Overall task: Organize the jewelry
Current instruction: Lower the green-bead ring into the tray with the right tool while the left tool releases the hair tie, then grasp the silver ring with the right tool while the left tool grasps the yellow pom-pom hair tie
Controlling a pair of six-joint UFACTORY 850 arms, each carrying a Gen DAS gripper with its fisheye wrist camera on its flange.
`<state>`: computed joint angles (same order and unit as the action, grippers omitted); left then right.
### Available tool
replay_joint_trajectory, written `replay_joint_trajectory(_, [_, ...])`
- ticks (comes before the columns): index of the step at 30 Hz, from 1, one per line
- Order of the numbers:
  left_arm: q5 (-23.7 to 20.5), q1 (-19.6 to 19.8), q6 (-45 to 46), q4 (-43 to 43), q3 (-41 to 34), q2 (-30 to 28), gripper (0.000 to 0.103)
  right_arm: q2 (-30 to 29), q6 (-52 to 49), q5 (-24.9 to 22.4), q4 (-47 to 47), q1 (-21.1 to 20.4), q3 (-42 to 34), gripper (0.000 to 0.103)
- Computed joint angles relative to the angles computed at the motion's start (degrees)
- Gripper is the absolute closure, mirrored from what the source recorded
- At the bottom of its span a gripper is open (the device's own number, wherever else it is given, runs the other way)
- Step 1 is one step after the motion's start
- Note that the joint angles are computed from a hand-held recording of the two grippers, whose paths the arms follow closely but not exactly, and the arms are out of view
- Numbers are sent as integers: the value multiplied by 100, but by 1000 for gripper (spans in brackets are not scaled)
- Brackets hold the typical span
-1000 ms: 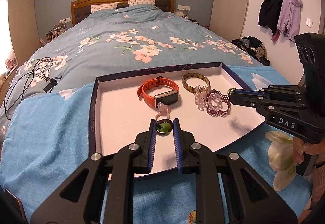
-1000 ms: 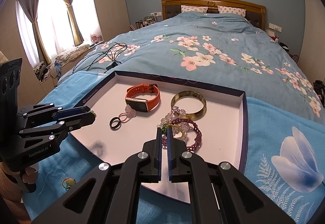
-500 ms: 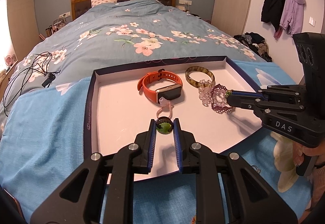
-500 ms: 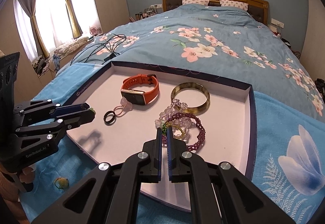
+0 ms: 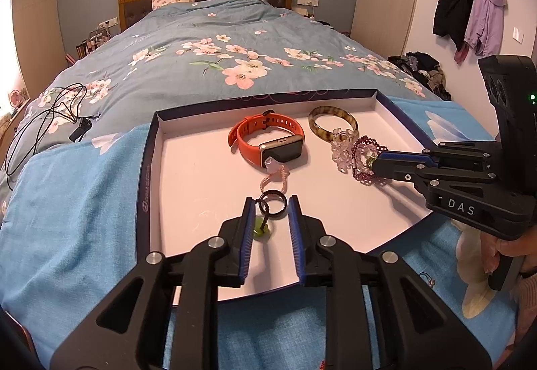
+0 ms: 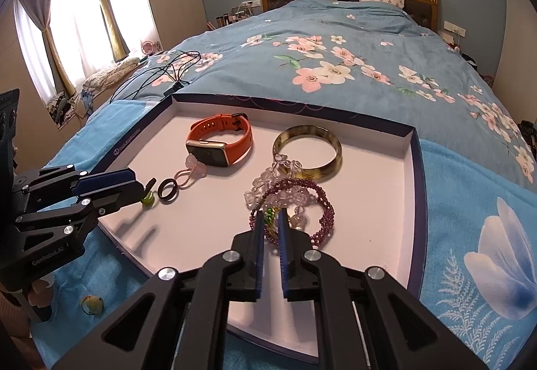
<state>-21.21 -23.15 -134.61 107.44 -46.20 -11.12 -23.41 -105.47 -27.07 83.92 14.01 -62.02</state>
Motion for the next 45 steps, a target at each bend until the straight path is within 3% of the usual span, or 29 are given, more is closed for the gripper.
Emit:
replay_joint_trajectory(8, [-223,-93,-2,7,82,68,71,83,-161,-45,204,-61,88,89])
replay_joint_trajectory(11, [-302,-145,-10,-5,142,149,66,154,-301,-92,373,-100,162,79])
replay_joint_trajectory(15, [-435,-224,-48,-8,241,283,57,292,-586,-181,662,-152,317,73])
replay_joint_trajectory(19, [-611,-345,43,-134,367,450,55,438,-774,-372,875,-245,491,62])
replay_joint_trajectory(29, [-1195,-807,205,-497,758,859,31,880,-1197,-705,1192,-463,1050,52])
replay_joint_trajectory(40, [-1779,-1400,374,-996,1138,1173,21,1232,-1603,-721,1268,-532,1583,45])
replay_joint_trajectory(45, [-1669,-1547,306,-1048,1341,1292,21,1295,-1563,-690,1043,-517,1755,44])
